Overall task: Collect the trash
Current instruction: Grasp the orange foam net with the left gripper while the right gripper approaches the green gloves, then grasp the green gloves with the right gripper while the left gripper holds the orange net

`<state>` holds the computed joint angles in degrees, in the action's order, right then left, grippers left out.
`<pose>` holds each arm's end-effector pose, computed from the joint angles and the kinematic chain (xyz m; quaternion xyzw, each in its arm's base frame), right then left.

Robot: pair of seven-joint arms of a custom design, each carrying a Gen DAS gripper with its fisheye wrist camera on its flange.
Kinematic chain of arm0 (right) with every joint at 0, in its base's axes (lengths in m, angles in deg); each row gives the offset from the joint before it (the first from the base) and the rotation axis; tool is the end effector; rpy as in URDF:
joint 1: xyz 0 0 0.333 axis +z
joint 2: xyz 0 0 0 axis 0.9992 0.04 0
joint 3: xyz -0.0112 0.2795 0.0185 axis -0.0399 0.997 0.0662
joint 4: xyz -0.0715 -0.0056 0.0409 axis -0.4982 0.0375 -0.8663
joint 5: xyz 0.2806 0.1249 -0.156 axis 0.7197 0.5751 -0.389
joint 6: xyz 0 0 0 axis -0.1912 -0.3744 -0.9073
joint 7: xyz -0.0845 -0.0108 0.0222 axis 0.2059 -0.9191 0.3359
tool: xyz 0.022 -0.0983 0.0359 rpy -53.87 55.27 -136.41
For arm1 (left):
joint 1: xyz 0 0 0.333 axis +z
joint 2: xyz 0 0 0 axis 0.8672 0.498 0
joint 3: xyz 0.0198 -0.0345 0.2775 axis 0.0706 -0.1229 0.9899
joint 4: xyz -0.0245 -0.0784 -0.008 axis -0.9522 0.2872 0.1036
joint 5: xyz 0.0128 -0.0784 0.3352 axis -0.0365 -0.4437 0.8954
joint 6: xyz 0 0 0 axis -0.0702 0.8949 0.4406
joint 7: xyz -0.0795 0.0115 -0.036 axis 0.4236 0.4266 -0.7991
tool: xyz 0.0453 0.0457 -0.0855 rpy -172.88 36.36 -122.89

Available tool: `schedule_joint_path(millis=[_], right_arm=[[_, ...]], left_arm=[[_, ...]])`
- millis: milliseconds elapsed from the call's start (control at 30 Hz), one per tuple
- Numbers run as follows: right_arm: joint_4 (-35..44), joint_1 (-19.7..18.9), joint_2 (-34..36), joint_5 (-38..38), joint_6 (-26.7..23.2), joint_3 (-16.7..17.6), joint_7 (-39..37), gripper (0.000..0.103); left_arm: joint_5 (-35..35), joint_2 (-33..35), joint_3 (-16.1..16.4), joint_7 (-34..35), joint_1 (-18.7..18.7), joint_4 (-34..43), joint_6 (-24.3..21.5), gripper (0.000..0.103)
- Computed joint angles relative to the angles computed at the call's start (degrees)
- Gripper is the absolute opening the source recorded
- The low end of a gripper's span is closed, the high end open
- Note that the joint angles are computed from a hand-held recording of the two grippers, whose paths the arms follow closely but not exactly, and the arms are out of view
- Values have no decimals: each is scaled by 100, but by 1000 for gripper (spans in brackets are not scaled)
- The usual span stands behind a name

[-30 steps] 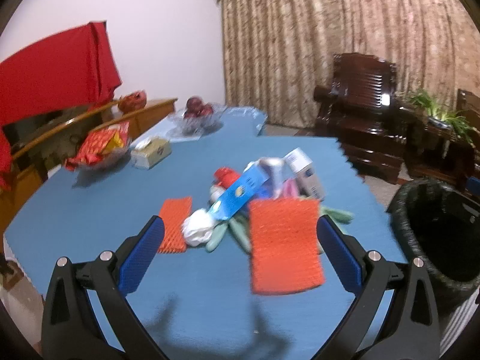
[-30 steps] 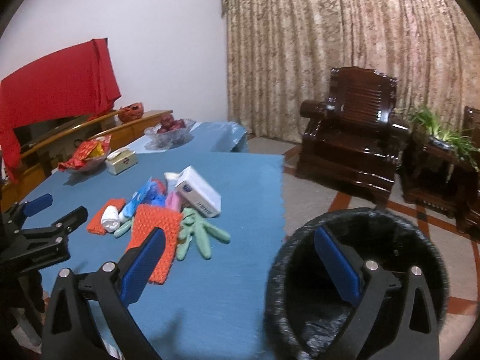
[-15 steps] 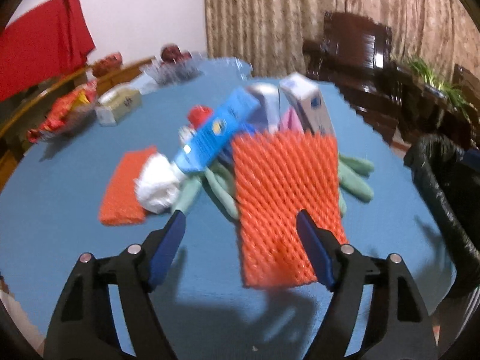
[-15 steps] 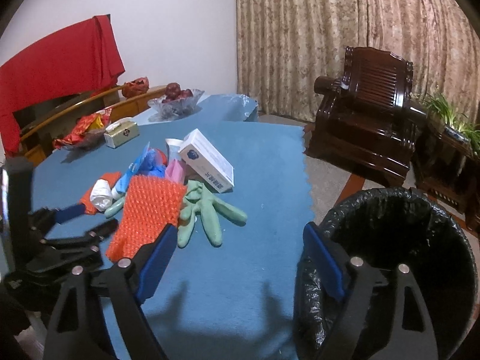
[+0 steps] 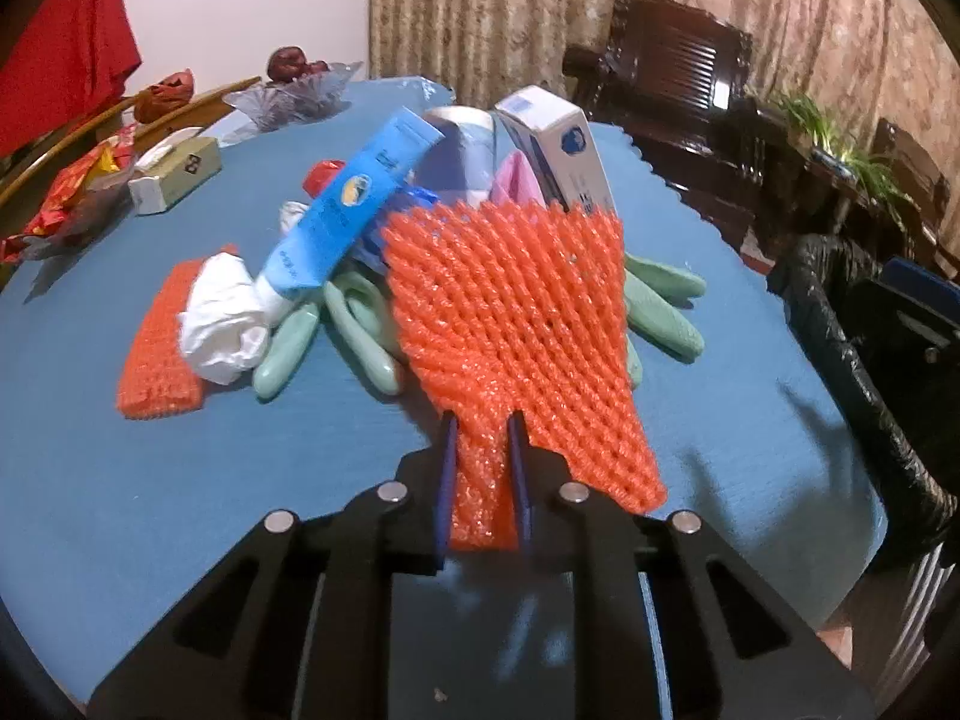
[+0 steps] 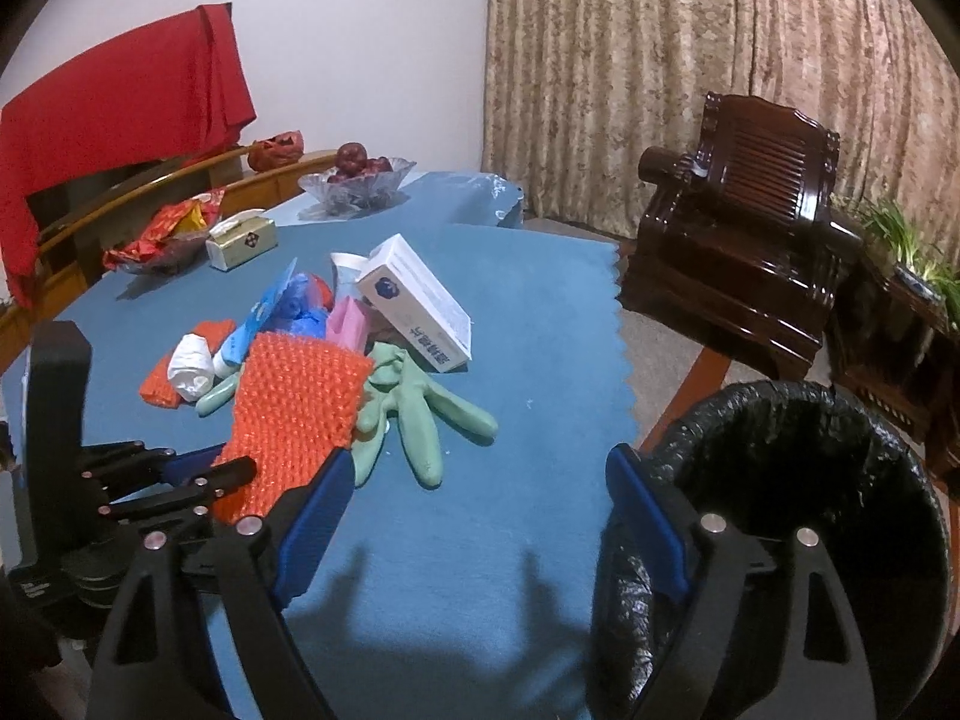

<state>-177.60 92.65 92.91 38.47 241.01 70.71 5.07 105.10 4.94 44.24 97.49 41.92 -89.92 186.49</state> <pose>0.5558 0.1348 0.4879 -0.6975 0.5396 -0.2801 0.3794 0.5489 -0.2424 0.4396 -0.6372 0.6729 -0.2910 0.2376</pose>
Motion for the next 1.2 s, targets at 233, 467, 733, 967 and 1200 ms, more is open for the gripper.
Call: schedule_joint_path(millis=[233,467,733,967,1200], right_arm=[[304,-140,194,237,-52,286,-221,84],[752,112,618,-116,-50,170,152,83],[1653,412,1344,-929,-469,-128,851,77],[2552,488,2034,-1232,-1242,-241,1073,71],[3229,70,2447,-504,-2143,386,105,35]], left_arm=[[637,-597,70,-774,87,-419,309,14],[1992,-979,-119,-1975,486,-549,-96,14],[2109,-931,-355,-2178,936,-521,-133,14],[1926,-804,-363,-1987,950,-463,-66,14],[1655,-717,-310,-1738,904,-388,-107,14]])
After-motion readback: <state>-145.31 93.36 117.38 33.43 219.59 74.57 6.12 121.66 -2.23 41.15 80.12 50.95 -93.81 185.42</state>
